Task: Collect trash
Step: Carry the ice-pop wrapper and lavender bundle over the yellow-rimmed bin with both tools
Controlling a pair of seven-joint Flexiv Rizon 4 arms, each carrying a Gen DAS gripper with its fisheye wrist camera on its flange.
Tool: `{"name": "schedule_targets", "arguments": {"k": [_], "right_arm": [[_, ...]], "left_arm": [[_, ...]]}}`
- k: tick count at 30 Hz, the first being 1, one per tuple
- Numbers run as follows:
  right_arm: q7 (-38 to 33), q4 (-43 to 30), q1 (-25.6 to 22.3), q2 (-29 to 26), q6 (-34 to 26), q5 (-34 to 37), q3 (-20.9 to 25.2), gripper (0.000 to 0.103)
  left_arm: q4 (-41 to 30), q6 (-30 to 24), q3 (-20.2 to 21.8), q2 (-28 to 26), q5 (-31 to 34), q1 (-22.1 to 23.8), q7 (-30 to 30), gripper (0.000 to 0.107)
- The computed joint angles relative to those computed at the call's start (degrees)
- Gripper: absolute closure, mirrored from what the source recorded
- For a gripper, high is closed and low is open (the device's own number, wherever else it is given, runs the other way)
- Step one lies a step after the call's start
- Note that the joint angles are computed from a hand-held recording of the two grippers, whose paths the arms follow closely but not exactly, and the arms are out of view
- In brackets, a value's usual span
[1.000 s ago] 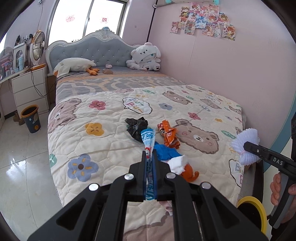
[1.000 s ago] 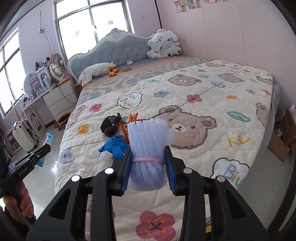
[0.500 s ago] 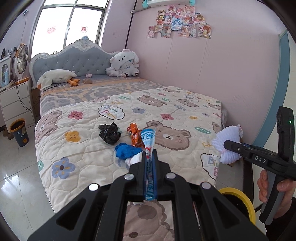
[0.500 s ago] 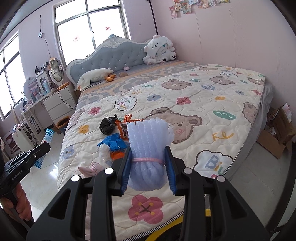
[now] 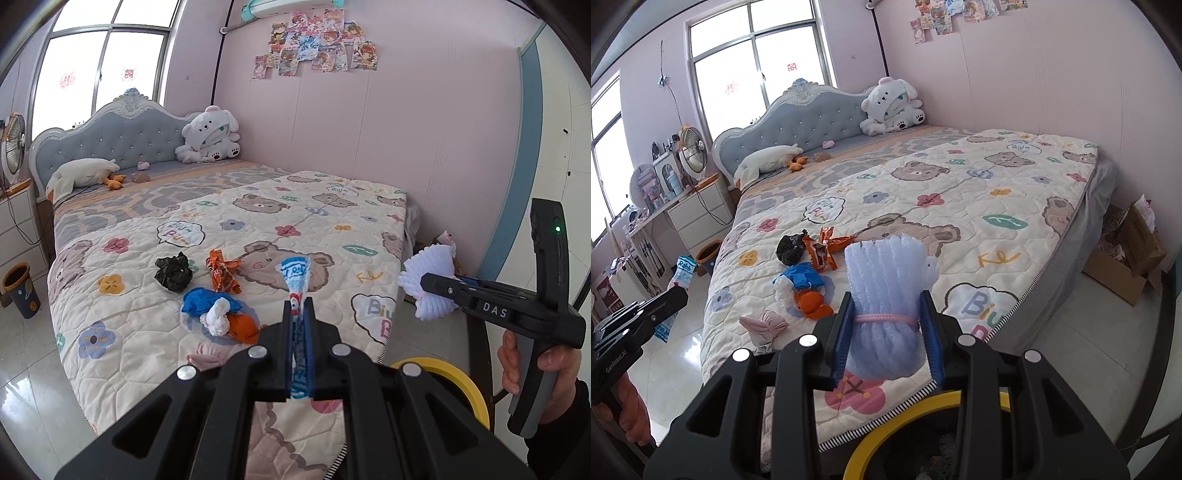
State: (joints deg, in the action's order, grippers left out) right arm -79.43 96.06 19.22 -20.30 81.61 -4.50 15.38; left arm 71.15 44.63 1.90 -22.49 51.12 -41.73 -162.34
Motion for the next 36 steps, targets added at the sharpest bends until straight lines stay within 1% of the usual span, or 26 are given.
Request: {"name": "schedule_targets", "arguments": {"k": [7, 20, 30, 33, 36], "right_arm": [[0.4, 4.4, -1.7, 3.2, 0.9, 0.8, -0.6, 0.069], [-1.1, 11.6, -4.6, 8.5, 1.0, 4.6, -0.7, 0.069], [-3.7, 15.5, -5.7, 10.8, -0.3, 9.0, -0.4, 0.069], [-5.0, 16.0, -6.0, 11.2, -0.7, 11.0, -0.2, 0.068], [-6.3, 16.7, -6.3, 11.6, -1.2, 12.7, -0.1, 0.068]], "left_arm": [[-3.0, 0.8, -0.4, -2.6, -1.2, -1.0, 2.0, 0.102], [-7.8, 3.2, 1.0, -7.8, -7.2, -3.4, 8.6, 0.102], [-10.2, 4.1, 1.1, -12.0, -14.3, -3.9, 14.3, 0.102], [-10.8, 4.1, 0.8, -13.4, -17.4, -3.6, 16.1, 0.102], [-10.6, 5.1, 0.0, -14.6, -21.2, -2.8, 18.1, 0.102]]}}
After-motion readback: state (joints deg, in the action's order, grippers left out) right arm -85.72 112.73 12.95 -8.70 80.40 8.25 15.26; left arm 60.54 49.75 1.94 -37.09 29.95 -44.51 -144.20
